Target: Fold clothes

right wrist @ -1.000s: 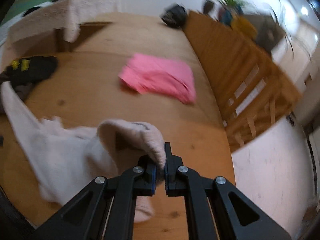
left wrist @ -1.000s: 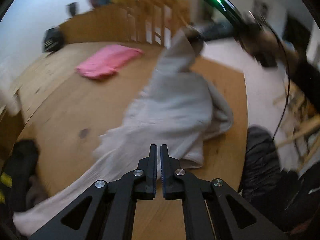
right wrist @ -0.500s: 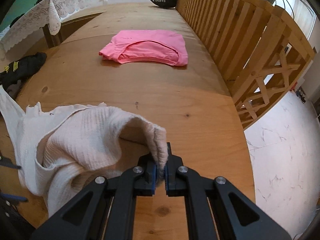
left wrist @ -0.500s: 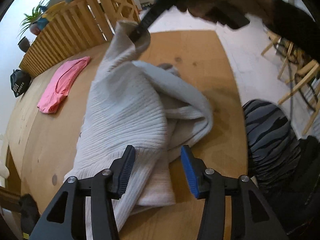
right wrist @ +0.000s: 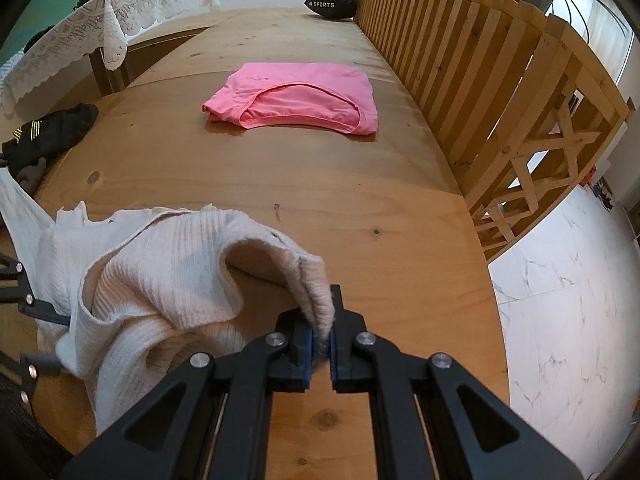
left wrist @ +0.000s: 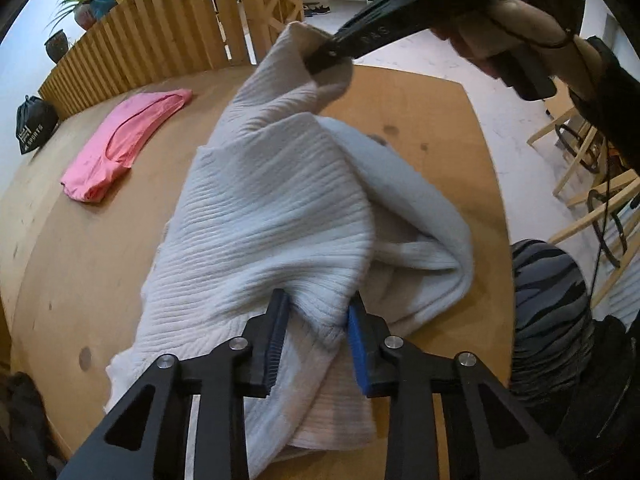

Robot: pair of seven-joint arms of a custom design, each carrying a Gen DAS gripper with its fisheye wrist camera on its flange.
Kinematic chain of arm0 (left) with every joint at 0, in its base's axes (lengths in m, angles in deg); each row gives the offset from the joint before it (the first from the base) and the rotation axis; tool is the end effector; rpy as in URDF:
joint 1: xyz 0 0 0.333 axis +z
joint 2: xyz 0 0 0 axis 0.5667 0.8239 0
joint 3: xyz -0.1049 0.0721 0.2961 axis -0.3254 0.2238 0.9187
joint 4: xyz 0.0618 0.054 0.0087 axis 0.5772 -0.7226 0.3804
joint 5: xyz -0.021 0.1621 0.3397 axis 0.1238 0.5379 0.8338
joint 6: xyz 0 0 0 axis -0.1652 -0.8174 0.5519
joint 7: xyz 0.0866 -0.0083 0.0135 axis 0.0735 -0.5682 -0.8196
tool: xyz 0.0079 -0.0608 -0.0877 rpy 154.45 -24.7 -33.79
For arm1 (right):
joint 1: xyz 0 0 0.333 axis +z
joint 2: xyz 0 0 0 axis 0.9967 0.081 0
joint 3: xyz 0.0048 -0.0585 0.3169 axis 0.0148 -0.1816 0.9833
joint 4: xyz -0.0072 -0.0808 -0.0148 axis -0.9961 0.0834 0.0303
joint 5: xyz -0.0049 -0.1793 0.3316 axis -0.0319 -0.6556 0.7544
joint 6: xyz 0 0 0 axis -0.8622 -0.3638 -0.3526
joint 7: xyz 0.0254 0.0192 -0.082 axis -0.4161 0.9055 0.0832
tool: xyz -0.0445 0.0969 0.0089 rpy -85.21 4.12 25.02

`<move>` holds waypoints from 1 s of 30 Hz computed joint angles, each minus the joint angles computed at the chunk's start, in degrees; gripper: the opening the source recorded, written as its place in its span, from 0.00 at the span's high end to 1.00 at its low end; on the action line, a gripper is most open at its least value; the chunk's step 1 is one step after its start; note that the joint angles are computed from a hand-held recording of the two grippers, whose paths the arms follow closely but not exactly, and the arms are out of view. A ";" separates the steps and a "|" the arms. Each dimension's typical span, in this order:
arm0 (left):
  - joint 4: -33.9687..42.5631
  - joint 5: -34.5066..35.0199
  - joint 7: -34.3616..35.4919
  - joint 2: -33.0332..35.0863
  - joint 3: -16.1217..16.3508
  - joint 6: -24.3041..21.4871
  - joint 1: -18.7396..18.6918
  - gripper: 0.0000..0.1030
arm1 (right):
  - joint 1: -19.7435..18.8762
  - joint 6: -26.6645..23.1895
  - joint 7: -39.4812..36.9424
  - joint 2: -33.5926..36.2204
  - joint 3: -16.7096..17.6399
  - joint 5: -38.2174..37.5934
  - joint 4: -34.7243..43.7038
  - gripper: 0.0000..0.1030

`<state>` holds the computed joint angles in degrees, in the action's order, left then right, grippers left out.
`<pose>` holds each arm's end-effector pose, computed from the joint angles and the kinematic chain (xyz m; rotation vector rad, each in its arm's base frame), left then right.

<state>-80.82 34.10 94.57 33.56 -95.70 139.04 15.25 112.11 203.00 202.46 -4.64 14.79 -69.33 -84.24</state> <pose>0.4793 -0.3889 0.4537 -0.5773 2.8152 -0.7149 0.5036 0.3182 0.4639 -2.0546 1.7728 -0.6518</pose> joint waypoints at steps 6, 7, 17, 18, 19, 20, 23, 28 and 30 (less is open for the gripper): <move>-0.73 -0.88 0.85 0.11 -0.62 3.06 0.51 0.88 | 0.08 0.64 0.44 -0.36 0.05 -0.39 -0.59 0.95; -0.84 -3.60 2.23 -0.06 -1.23 3.13 1.34 0.89 | 0.07 1.15 1.17 -0.58 -0.02 -0.88 -0.99 0.95; -3.17 -47.69 23.21 -11.51 1.15 5.81 7.46 0.91 | -1.69 6.70 11.43 -7.47 1.89 -9.59 -3.69 0.95; -3.00 -49.31 24.07 -13.11 2.35 6.51 7.22 0.91 | -2.01 6.52 12.37 -8.46 2.54 -10.84 -3.01 0.95; -2.66 -50.75 24.83 -14.55 3.58 7.25 6.94 0.91 | -2.32 6.29 13.23 -9.39 3.27 -12.15 -2.15 0.95; -2.15 -52.05 25.50 -15.82 4.82 8.02 6.64 0.91 | -2.60 5.93 13.74 -10.24 4.04 -13.26 -1.21 0.95; -1.73 -55.80 28.41 -20.98 8.43 9.52 5.19 0.91 | -2.99 3.31 14.82 -12.67 6.94 -17.33 3.14 0.95; -2.58 -52.46 28.08 -30.77 11.73 13.64 3.52 0.91 | -2.22 -2.46 11.93 -14.94 11.68 -21.36 11.94 0.95; -2.71 -48.63 25.89 -34.21 11.99 14.51 3.85 0.91 | -1.42 -5.82 9.74 -14.99 13.58 -22.69 15.93 0.95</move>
<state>-83.53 -14.53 120.46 -0.65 -83.71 153.55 19.10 110.70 197.19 212.21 -19.62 28.37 -92.02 -68.31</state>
